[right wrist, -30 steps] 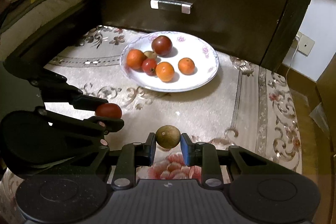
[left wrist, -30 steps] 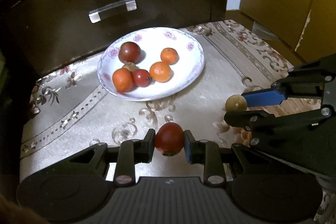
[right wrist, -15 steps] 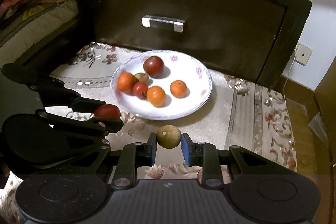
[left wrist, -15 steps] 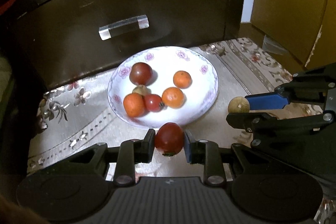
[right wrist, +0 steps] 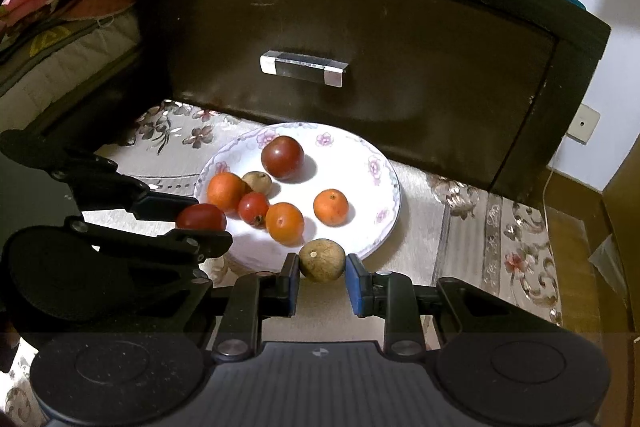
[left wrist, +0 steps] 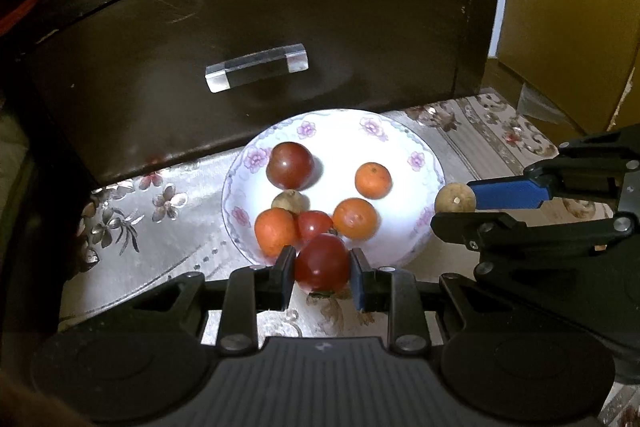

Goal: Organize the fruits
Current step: 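Carry the cherry tomato and olive-brown fruit onto the white plate and release both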

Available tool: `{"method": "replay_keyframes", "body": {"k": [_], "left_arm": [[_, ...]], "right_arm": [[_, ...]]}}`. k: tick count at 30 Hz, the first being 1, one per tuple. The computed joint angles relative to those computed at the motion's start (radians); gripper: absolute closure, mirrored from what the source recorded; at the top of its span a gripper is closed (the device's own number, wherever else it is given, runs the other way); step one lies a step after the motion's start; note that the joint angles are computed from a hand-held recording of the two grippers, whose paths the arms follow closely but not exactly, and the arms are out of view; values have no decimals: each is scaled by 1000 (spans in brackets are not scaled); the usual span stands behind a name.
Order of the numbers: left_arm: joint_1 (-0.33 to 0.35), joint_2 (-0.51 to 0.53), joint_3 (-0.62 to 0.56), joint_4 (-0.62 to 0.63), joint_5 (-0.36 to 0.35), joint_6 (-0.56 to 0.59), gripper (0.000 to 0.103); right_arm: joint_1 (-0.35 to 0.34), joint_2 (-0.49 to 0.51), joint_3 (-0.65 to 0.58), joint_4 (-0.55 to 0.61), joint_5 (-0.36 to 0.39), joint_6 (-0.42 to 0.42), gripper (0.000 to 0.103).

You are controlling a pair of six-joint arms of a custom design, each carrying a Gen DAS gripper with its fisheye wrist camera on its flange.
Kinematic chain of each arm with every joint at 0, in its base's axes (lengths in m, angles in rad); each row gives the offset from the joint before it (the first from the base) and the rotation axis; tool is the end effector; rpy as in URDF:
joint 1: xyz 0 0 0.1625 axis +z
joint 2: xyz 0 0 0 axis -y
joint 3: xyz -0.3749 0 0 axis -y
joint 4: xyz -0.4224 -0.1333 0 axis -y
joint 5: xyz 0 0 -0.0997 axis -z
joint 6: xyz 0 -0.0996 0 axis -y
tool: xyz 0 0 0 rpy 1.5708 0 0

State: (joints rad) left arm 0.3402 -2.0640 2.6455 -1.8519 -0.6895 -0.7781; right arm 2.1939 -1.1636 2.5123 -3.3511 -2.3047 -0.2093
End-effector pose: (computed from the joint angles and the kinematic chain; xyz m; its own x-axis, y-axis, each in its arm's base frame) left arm -0.1674 -0.2822 0.1707 -0.6300 0.2577 -0.7326 0.6434 0.7014 -0.3066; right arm 0.2659 -0.2559 0.0693 -0.6397 -0.3546 0.6820 -0.6777 0.6787 -0.2828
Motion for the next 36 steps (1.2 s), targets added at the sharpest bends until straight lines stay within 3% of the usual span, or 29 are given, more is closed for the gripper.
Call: {"method": "replay_keyframes", "body": {"k": [20, 36], "left_arm": [[131, 187, -18, -391, 47, 212, 70], [185, 238, -17, -520, 57, 275, 70]], "right_arm": [[-100, 46, -51, -86, 70, -96, 79], [-148, 111, -87, -157, 116, -153, 78]]}}
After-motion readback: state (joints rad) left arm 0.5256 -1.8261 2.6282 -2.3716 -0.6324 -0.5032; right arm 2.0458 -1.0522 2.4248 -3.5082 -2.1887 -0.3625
